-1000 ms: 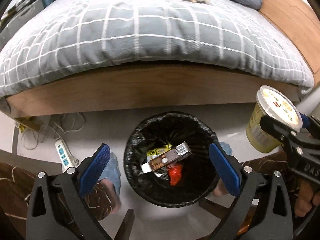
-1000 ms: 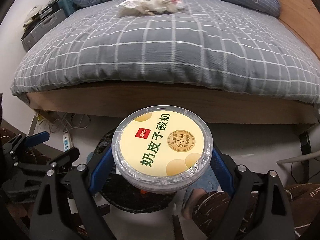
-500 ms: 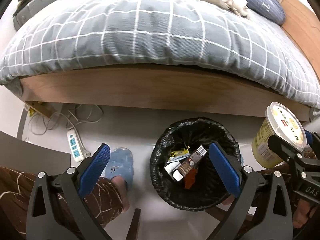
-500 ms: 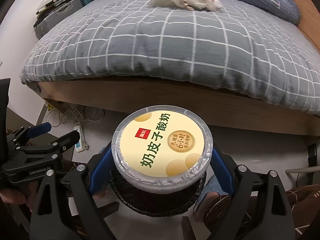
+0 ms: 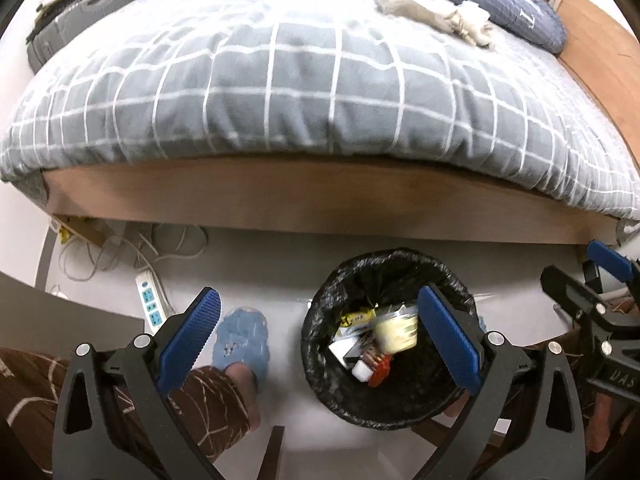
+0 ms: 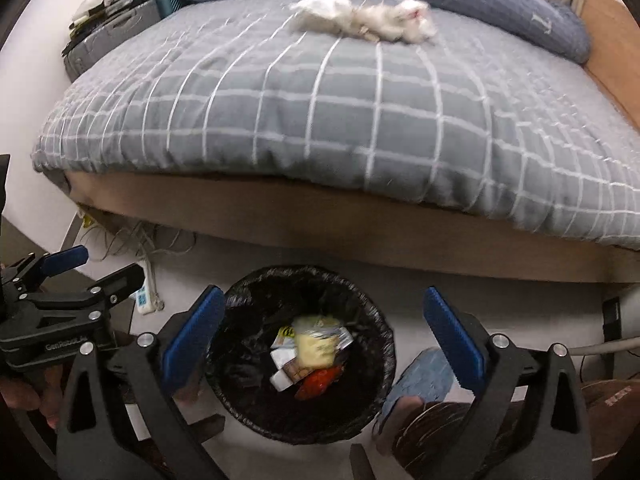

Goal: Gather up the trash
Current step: 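Move both tools back up over the bed toward the tissues and bags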

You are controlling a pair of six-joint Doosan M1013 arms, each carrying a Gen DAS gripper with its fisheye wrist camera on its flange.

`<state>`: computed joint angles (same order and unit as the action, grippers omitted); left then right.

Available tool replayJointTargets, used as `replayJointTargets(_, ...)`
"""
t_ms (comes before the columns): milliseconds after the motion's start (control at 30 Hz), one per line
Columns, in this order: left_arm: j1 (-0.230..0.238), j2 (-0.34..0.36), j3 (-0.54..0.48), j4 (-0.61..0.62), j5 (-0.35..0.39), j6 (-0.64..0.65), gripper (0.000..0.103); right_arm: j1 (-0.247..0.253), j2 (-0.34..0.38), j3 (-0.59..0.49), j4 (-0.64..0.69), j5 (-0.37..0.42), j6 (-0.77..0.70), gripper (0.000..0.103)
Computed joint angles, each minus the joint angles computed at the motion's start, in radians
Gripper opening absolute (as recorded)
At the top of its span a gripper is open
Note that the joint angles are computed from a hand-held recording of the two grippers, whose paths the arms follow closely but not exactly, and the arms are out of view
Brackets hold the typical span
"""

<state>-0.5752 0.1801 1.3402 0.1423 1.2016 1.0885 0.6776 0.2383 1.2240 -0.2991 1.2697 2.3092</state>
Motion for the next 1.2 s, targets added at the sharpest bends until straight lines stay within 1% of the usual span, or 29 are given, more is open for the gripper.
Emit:
replayJointTargets(133,-0.004,0.005,-0.022,0.004,-0.019,0.010,0.097,-0.002,-0.011,-0.003,-0.077,-0.010,0.030,0.095)
replayJointTargets(400,-0.005,0.037,-0.092,0.009,-0.051,0.026,0.097,-0.031,-0.014,-0.020,-0.151,-0.033,0.053,0.095)
replayJointTargets(600,-0.001,0.084,-0.170,0.008,-0.067,0.052,0.097,-0.057,-0.001,-0.042,-0.170,-0.059,0.048,0.095)
replayJointTargets(800,0.006,0.124,-0.240,0.002,-0.083,0.068,0.097,-0.084,0.026,-0.081,-0.188,-0.078,0.025,0.095)
replayJointTargets(1000,0.011,0.174,-0.319,0.002,-0.081,0.088,0.097,-0.115,0.055,-0.119,-0.185,-0.105,0.008,0.095)
replayJointTargets(1200,0.018,0.227,-0.396,0.001,-0.065,0.105,0.097,-0.145,0.087,-0.161,-0.178,-0.109,-0.014,0.094)
